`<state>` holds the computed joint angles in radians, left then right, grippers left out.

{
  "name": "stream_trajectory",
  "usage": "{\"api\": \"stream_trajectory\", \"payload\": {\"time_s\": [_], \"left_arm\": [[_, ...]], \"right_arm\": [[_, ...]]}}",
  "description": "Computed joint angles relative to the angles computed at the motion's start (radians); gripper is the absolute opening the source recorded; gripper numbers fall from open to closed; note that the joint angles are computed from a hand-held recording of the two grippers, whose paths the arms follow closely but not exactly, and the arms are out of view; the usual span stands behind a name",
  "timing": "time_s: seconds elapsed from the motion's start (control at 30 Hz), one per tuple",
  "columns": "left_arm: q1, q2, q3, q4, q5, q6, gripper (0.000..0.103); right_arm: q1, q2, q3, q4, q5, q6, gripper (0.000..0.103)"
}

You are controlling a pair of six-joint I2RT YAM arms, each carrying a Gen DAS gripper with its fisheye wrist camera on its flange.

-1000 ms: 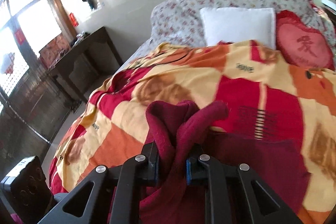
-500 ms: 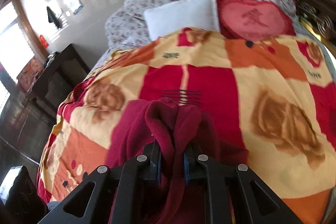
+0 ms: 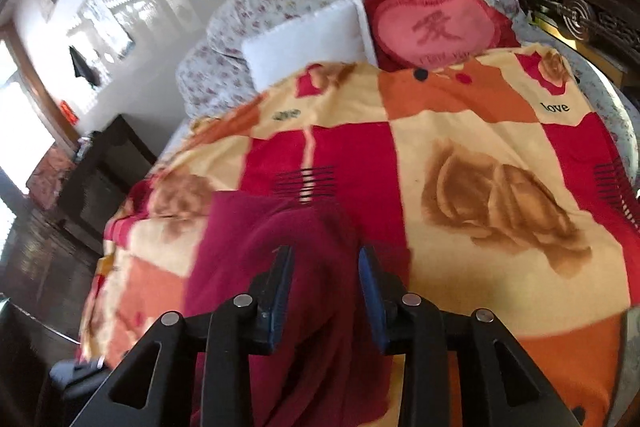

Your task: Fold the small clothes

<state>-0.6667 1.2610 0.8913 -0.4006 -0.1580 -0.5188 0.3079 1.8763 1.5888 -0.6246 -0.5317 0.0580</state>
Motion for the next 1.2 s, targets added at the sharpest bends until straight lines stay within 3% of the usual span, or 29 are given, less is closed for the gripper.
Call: {"api": "stream_trajectory", "payload": {"time_s": [0.07,0.27,0.33,0.37,0.53,0.67,0.77,0.93,1.2], "left_arm": [[0.038,-0.029,-0.035,-0.020,-0.021,-0.001,0.041],[0.108,0.007,-0.102,0.012,-0.032,-0.062,0.041],[0.098,0.035,-0.109,0.037,-0.032,-0.085,0.041],[0.090,0.043,-0.111,0.040,-0.028,-0.096,0.041],[0.038,0.086,-0.128,0.088,-0.021,-0.104,0.041],[0.002,0.112,-0.083,0.038,-0.074,-0.102,0.041],[0.003,0.070,-0.072,0.007,-0.121,-0.098,0.041],[0.043,0.103,-0.034,-0.010,-0.165,-0.106,0.041],[0.090,0.206,0.013,0.007,-0.169,-0.146,0.041]], "right_arm": [[0.010,-0.064,-0.078,0.010,-0.021,0.003,0.053],[0.079,-0.123,-0.223,0.018,0.002,-0.011,0.053],[0.095,-0.123,-0.253,0.024,0.017,-0.034,0.039],[0.100,-0.134,-0.276,0.035,0.026,-0.046,0.023],[0.064,-0.158,-0.395,0.094,0.133,-0.067,0.018],[0.000,-0.159,-0.456,0.134,0.028,-0.020,0.018],[-0.033,-0.214,-0.453,0.120,0.001,0.014,0.020],[0.024,-0.285,-0.405,0.173,0.061,0.031,0.022],[0.137,-0.023,-0.178,0.183,0.186,0.026,0.022]]}}
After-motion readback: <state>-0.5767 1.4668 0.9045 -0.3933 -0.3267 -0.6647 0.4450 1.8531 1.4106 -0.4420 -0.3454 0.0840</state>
